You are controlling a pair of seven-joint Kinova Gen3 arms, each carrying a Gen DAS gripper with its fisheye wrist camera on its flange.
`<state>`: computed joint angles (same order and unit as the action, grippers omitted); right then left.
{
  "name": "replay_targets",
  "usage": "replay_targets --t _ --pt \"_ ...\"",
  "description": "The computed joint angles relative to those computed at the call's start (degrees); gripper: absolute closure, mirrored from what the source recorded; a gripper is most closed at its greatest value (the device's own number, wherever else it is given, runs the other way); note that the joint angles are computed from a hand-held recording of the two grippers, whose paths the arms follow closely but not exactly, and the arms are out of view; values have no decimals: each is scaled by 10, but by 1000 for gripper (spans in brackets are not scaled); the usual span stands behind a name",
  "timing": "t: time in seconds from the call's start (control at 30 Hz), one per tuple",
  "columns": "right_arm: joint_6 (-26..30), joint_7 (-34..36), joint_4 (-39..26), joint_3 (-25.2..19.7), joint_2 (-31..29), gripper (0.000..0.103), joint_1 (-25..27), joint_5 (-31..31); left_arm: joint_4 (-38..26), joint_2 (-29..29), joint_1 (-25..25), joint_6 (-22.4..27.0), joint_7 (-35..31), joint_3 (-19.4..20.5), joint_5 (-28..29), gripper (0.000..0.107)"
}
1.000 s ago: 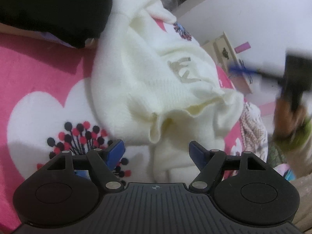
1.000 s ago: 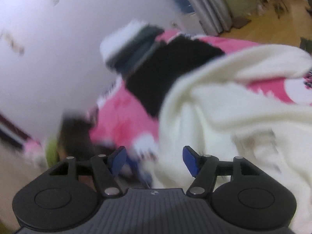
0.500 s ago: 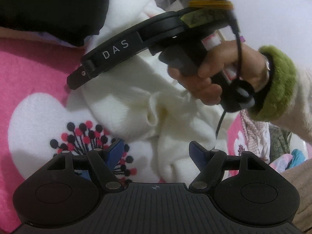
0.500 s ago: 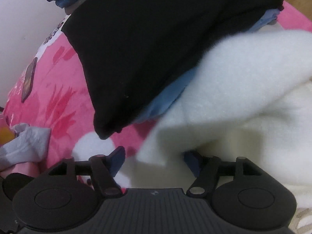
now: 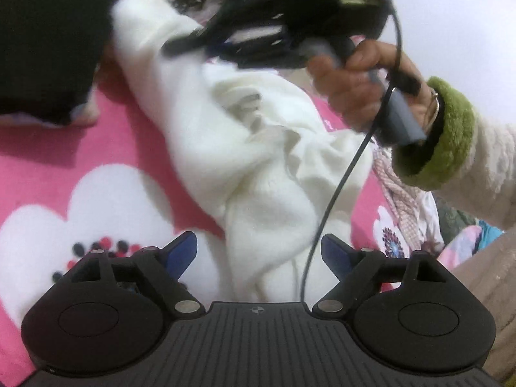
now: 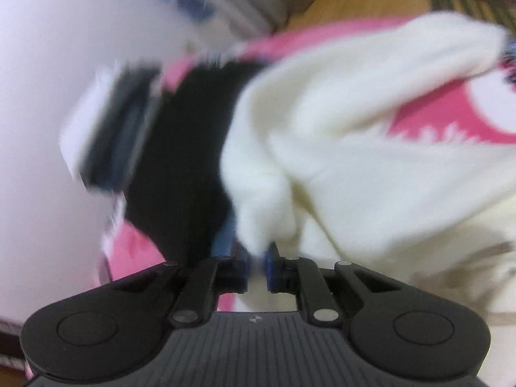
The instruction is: Fold clothes
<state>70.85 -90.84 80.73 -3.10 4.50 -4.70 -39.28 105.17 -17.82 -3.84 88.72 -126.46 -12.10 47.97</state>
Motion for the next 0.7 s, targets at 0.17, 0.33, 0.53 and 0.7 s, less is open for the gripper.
replay_targets --t 0.17,0.33,0.53,0.7 --pt "-25 28 47 45 -41 91 52 -43 -6 0 21 -45 -2 40 0 22" --pt "-55 16 94 62 -74 91 65 -27 -11 8 64 -112 25 100 -40 22" --pt "-3 74 103 103 -60 91 89 -67 -14 14 104 -171 78 133 -82 28" --pt "79 120 49 80 -13 57 109 -88 -22 14 117 -168 111 119 -120 47"
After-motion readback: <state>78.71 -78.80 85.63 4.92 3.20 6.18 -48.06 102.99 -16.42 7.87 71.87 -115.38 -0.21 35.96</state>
